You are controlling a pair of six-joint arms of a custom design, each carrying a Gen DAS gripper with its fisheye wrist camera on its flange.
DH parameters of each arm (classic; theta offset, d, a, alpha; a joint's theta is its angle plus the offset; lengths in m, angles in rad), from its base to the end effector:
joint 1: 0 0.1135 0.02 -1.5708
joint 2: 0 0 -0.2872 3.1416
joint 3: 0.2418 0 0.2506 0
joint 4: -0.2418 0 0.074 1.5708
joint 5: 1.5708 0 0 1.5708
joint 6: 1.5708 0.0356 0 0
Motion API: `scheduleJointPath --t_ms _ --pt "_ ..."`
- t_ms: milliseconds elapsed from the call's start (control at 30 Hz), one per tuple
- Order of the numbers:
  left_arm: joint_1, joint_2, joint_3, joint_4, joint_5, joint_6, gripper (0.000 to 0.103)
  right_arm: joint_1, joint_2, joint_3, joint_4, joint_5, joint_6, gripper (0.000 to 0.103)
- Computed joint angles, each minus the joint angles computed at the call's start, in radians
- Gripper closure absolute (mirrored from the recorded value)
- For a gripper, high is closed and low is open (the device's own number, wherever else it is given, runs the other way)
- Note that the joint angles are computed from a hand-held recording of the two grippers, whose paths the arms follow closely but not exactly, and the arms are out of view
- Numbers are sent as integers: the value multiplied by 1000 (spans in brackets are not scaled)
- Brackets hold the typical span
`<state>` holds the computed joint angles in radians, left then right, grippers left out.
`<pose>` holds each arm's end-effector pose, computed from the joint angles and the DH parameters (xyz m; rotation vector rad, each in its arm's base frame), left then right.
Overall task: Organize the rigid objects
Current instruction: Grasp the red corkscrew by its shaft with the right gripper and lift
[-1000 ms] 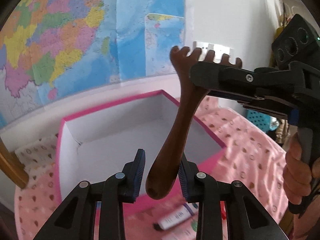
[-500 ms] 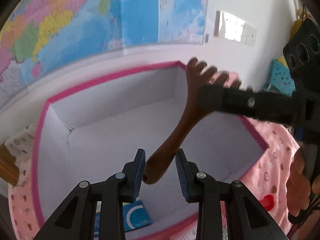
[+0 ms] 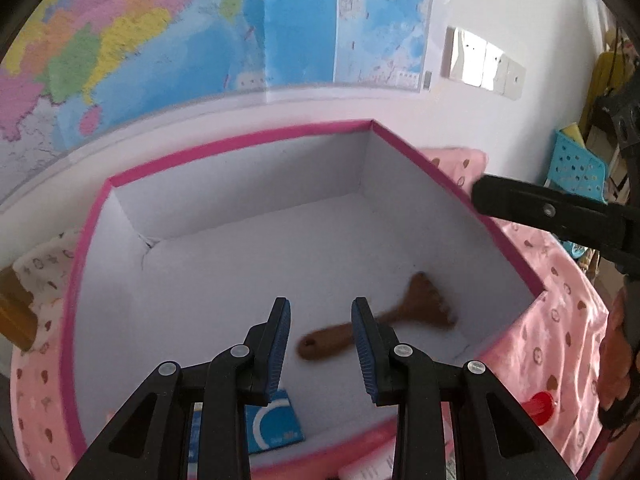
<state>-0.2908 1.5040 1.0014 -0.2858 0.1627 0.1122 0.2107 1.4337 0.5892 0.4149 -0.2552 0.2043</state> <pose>0.3048 -0.0972 0.2580 0.5506 2.2983 -0.2787 0.2776 0.0686 0.2108 -0.1725 2.0163 0.5199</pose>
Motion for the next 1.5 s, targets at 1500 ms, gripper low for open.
scheduleJointPath --t_ms 1500 --pt "-46 -418 -396 -80 209 -32 55 77 45 -254 -138 150 -386 75"
